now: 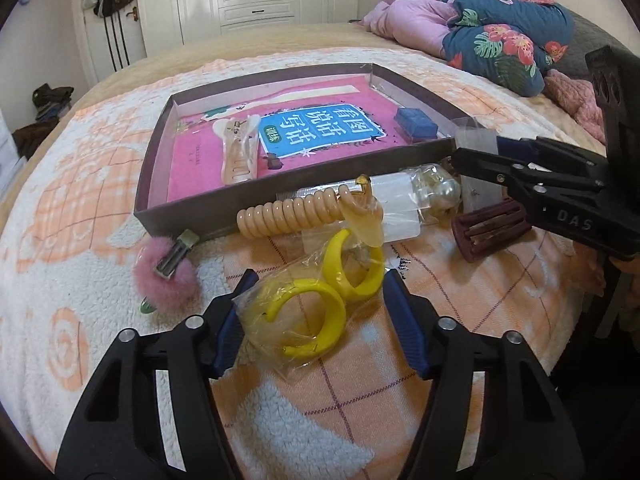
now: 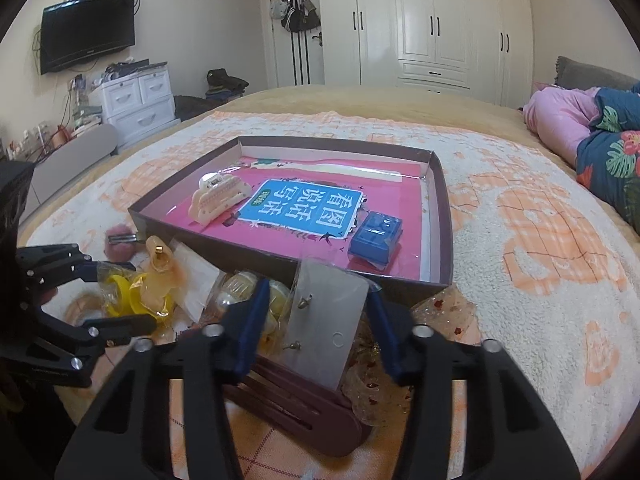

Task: Organize jewelry
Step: 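Grasp the bagged yellow bangles with the left tool while the right tool grasps the clear earring card, then carry the bangles and earring card into the pink tray and open both tools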

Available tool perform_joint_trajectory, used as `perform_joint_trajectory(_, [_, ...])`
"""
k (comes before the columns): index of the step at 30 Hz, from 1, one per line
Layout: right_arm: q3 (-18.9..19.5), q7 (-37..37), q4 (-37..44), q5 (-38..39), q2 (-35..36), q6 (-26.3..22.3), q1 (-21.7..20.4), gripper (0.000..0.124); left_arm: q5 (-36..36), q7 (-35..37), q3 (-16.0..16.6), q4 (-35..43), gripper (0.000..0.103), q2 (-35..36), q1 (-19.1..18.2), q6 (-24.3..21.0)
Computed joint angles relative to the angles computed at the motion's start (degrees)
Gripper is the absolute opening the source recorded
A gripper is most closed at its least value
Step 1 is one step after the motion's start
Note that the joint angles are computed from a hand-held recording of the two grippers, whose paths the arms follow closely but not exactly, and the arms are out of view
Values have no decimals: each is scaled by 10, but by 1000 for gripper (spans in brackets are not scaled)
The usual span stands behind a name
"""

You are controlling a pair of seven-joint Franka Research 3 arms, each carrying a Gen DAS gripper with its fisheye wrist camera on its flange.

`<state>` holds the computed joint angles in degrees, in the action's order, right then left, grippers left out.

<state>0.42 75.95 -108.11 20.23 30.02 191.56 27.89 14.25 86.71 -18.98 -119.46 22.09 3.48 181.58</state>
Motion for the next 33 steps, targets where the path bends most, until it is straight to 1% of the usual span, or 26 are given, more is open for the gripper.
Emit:
perform_joint_trajectory(2, [3,-4,-4,-3,-2,4,-1,32,0,-7,8,-5,49,-5,-8,-1])
perform_joint_trajectory(3, [6,-5,-7,-4,-3,7,-4,32,1,-10,12,-7,45,-8,-13,-2])
perform_joint_trajectory(6, [12,-8,-17,-3,-10,18,-9,30,2,-11,11,-16,37,-15,-14,0])
perform_joint_trajectory(7, [15,-8,-21,-2,-12,23,-12,29,-2,-8,-3,-19,32,-17,-1,0])
perform_joint_trajectory(9, [36,-5,-31,-5,-18,33,-34,29,-13,4,-35,-25,27,-20,30,-1])
perform_joint_trajectory(11, [45,-1,-40,-4,-24,42,-43,29,-21,7,-47,-29,24,-23,39,-2])
perform_joint_trajectory(12, [49,1,-43,-5,-26,45,-47,29,-22,9,-47,-30,22,-24,39,-4])
perform_joint_trajectory(14, [59,6,-52,-9,-31,56,-59,29,-26,9,-45,-35,21,-30,37,-5])
perform_joint_trajectory(16, [66,11,-58,-12,-35,63,-66,29,-38,16,-61,-39,17,-34,50,-9])
perform_joint_trajectory(20, [94,33,-73,-36,-44,82,-100,29,-63,24,-84,-56,15,-47,73,-7])
perform_joint_trajectory(22, [102,46,-80,-48,-48,93,-112,29,-79,30,-104,-65,10,-54,94,-3])
perform_joint_trajectory(23, [108,55,-83,-57,-50,97,-121,29,-90,38,-126,-71,10,-56,116,0])
perform_joint_trajectory(24, [114,64,-86,-66,-52,100,-129,29,-94,39,-131,-75,10,-59,121,3])
perform_joint_trajectory(25, [117,73,-89,-73,-54,103,-135,29,-96,36,-128,-82,9,-67,120,10])
perform_joint_trajectory(29, [126,109,-100,-101,-62,118,-154,29,-92,20,-154,-104,9,-88,149,38])
perform_joint_trajectory(31, [132,133,-105,-118,-65,126,-168,29,-80,4,-152,-110,9,-98,150,49])
perform_joint_trajectory(33, [125,145,-108,-122,-68,133,-165,29,-68,-10,-152,-111,9,-104,153,53])
